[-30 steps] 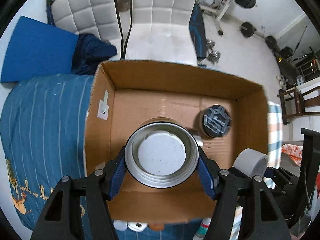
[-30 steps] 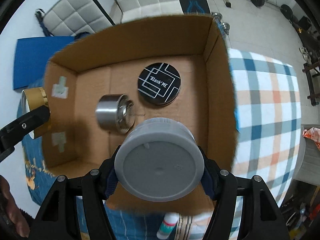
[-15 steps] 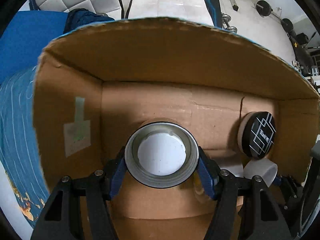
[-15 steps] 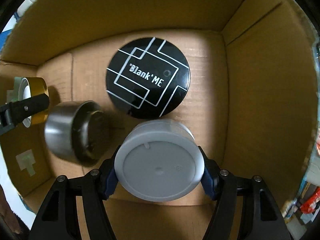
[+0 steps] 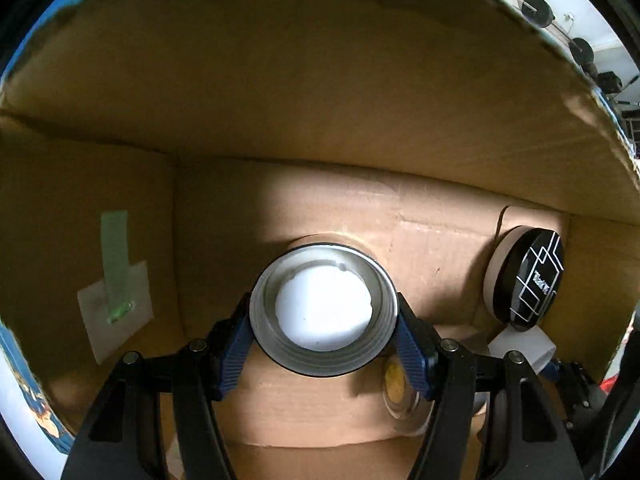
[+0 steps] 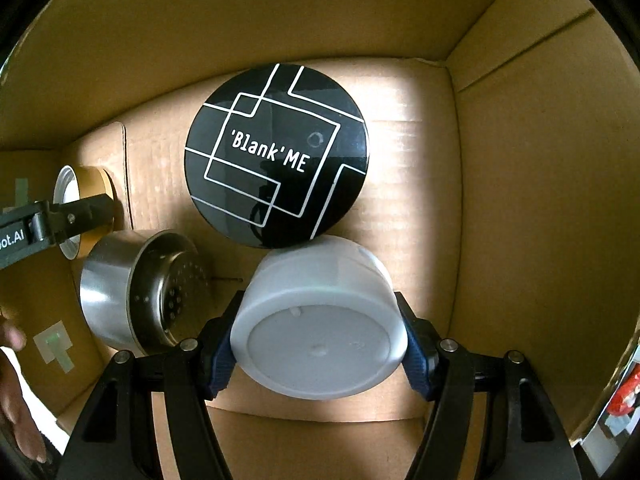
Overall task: Organize rigid objects
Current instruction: 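Open both tools to release the lid and jar in the box, then grasp the white spray bottle with the right tool while the left tool grasps the white egg-shaped object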
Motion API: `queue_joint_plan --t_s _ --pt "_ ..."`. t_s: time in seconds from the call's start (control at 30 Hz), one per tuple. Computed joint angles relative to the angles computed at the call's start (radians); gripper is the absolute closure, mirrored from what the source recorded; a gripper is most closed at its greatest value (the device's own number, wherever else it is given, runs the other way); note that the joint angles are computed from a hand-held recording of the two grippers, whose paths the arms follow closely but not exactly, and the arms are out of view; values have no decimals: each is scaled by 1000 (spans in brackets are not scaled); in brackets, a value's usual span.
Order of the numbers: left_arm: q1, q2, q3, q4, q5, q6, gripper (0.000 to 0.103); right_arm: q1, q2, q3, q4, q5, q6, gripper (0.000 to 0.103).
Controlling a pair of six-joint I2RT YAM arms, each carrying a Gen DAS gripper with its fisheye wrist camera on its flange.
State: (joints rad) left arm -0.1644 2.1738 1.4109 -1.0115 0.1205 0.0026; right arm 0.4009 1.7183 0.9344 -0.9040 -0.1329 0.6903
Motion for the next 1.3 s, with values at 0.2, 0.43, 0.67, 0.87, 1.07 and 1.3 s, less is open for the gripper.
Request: queue_joint_plan --t_s 0.2,0.43,0.67,0.87,1.07,1.3 --pt "27 -41 -18 -27 28 1 26 3 9 43 -37 -1 9 29" --pt "24 -204 -93 -48 21 22 9 53 -16 131 -119 0 51 14" --pt "19 -480 -250 -66 32 40 1 183 -131 186 -208 33 159 0" --pt "19 -648 -293 -86 24 54 1 318 -244 219 -299 102 261 0" --pt "31 -842 -335 -140 19 69 1 435 -380 241 -409 170 361 0" --pt "79 -1060 -344 -246 38 109 1 638 -450 360 -582 274 541 0"
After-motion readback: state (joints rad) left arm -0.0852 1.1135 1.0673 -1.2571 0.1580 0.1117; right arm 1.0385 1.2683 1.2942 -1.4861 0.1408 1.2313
